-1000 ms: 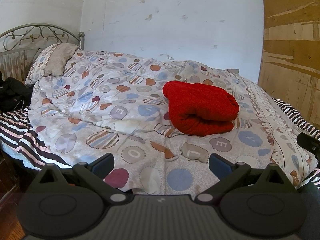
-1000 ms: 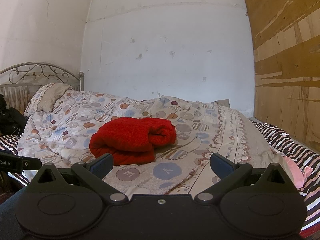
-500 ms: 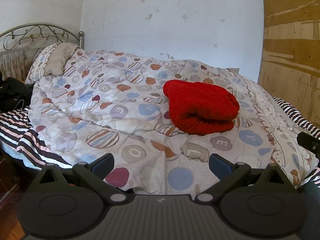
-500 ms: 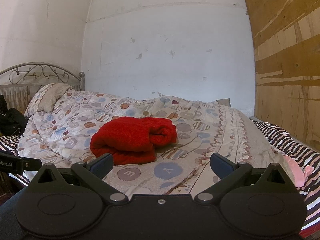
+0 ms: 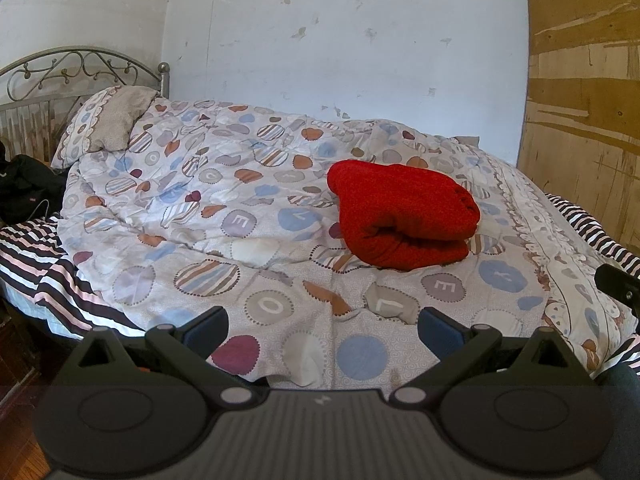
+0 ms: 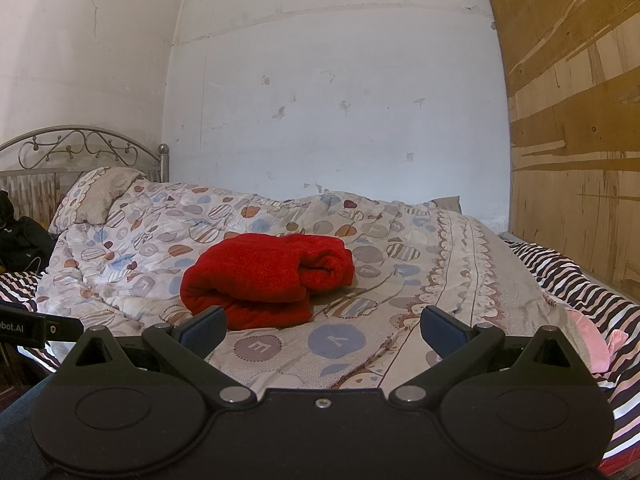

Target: Fold small clothes

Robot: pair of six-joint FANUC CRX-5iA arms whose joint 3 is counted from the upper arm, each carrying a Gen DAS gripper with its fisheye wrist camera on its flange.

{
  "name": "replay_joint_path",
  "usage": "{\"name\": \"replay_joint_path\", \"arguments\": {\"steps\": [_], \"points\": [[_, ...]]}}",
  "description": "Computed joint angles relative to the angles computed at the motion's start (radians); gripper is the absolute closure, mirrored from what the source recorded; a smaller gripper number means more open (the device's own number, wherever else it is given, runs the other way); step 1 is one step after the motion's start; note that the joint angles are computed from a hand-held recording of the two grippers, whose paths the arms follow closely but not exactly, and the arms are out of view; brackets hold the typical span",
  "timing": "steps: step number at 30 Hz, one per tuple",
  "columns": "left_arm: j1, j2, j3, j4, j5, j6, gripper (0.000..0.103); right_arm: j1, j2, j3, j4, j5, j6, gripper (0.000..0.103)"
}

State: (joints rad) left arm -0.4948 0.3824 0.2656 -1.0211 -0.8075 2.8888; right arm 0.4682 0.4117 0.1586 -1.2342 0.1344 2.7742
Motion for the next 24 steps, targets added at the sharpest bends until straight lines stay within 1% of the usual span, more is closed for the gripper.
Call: {"name": "replay_joint_path", "arguments": {"steps": [24], "points": [[-0.001, -0.002, -0.004, -0.002, -0.002, 0.005, 0.000, -0.004, 0.000, 0.003, -0.023, -0.005, 0.023, 0.000]]}}
